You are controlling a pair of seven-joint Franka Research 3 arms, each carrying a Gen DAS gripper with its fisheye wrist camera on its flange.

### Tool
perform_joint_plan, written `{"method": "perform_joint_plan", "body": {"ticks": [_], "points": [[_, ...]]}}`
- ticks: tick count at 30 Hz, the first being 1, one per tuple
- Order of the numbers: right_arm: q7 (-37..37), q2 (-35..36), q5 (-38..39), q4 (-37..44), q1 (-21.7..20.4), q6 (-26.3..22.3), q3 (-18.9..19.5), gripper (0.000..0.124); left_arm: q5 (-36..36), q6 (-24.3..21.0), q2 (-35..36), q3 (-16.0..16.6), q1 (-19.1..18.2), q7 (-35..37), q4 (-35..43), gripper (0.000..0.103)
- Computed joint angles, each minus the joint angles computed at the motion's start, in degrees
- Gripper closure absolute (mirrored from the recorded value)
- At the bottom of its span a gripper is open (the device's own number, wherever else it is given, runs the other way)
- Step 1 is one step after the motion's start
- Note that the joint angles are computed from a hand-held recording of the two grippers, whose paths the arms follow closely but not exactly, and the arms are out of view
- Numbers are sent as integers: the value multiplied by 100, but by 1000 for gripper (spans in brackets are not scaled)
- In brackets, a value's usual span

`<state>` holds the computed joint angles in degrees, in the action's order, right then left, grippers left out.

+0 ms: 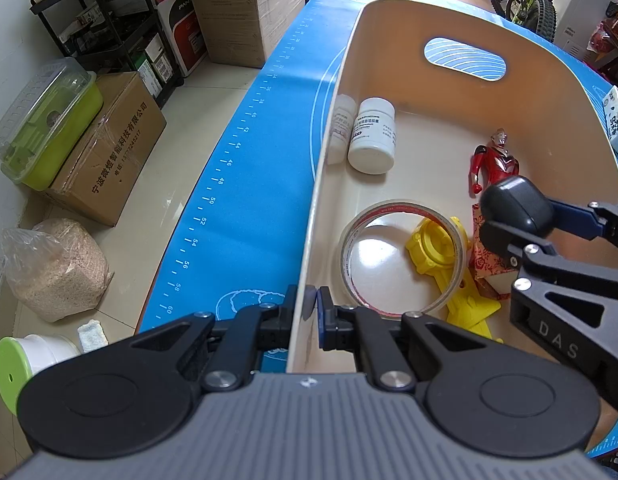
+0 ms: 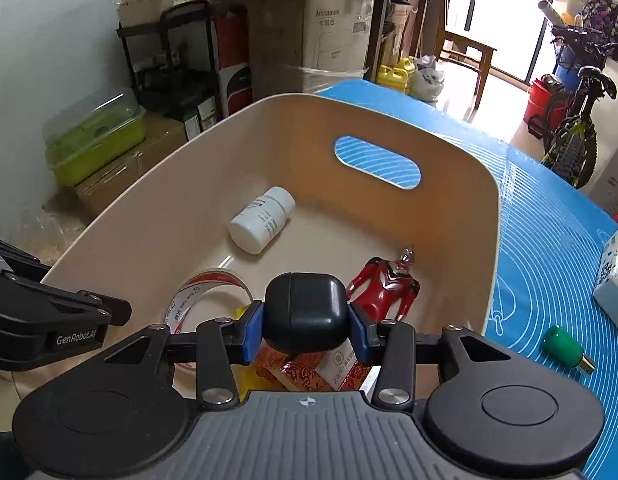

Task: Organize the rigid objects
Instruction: 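Carry the earbud case into the basket and release it, then move the right gripper to the green bottle and grasp it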

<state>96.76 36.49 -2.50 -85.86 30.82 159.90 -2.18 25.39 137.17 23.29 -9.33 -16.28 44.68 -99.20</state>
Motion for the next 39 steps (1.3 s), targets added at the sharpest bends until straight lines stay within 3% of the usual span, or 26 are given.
{"method": "perform_joint_plan", "body": {"ticks": [7, 10, 13, 17, 21, 28, 39], "points": [[-260, -131, 290, -190, -245, 94, 238, 62, 2, -4, -7, 3, -1, 7, -4, 92], [-260, -232, 420, -331, -258, 393, 225, 52, 5, -12, -9, 4, -3, 9, -1, 92], [-267, -397, 574, -549, -326, 728, 222, 51, 6, -14, -11, 5, -3, 6, -1, 92], [155, -614, 473, -857, -100, 1116, -295, 45, 10, -21, -10, 5, -4, 4, 2, 92], [657, -696, 354, -986, -39, 1115, -706, 41, 8, -21, -9, 4, -4, 6, 3, 92], [2016, -371, -498, -1063, 542, 1061, -2040, 28, 23, -31, -2, 6, -12, -4, 11, 92], [2858, 380, -687, -358, -245, 136, -1573, 23, 38, -42, 3, 9, -17, -11, 16, 92]]}}
